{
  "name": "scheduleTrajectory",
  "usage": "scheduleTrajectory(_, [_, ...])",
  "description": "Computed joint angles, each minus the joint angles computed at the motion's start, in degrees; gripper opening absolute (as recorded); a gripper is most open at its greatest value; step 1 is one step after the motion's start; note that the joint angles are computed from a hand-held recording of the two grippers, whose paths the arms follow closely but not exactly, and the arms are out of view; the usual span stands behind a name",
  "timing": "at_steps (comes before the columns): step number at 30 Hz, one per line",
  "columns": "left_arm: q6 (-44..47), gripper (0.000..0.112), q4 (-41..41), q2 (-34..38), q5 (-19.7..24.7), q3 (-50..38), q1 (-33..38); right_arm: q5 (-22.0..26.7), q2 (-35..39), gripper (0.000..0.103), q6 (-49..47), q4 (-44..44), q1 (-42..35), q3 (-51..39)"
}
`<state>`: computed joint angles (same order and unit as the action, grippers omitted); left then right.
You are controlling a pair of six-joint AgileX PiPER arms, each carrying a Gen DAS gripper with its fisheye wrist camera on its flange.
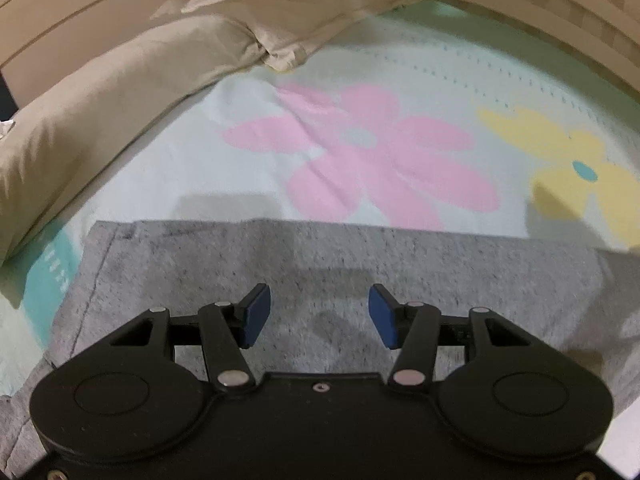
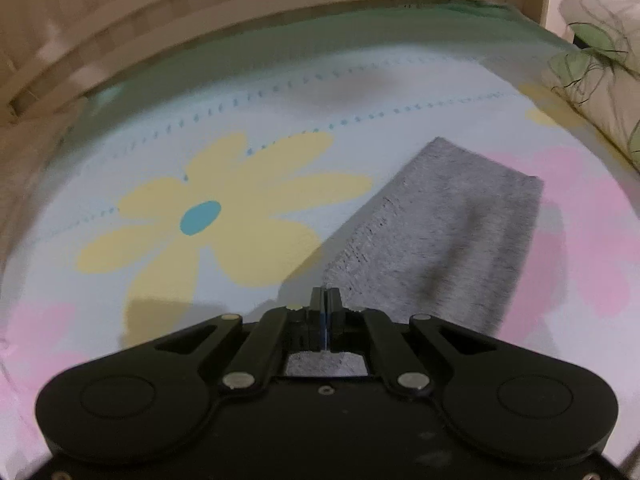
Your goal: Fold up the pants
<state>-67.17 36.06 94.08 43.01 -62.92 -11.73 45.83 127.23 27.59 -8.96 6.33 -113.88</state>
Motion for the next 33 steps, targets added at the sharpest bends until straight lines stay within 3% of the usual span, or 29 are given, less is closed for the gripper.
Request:
scheduleTrajectory(8, [-0.3,0.059,1.7,-6.3,-5.2,3.3,0.3,-11.1,-23.6,0.001,-7.6,8.0,-6.6,31.2])
scheduleTrajectory(13, [10.2,0.059,-9.0,-8.5,-7.5,3.0,3.1,-15.2,-34.8,0.001,-12.7,12.2,-10.4,47.4])
scheduleTrajectory(16, [20.9,0.059,-19.8,-7.2,-7.4,1.6,5.3,-16.7,-39.5,0.001,-14.2,13.7,-11.4,54.1])
scheduleTrajectory(18, [25.2,0.059,-23.8,-5.9,-6.8,0.6,5.8,-18.3,-41.2,0.001,-14.5,14.0,-11.4,57.3])
scheduleTrajectory(23, [21.2,0.059,-19.5,-1.2,-3.1,-2.1,3.5,-22.2,-43.2,0.001,-14.0,14.2,-11.1,62.3])
scheduleTrajectory(28, [22.8,0.059,-26.0,2.9,-1.3,-4.8,7.0,-26.6,-44.9,0.001,-19.8,17.2,-11.8,65.8])
scheduleTrajectory(31, [18.1,0.059,-24.8,2.9,-3.0,-5.5,7.5,-27.6,-45.0,0.001,-24.8,21.5,-12.5,66.3])
scheduleTrajectory(33, [22.1,0.06,-27.5,3.0,-4.5,-6.2,8.2,-27.9,-44.7,0.001,-28.8,24.8,-13.3,66.5])
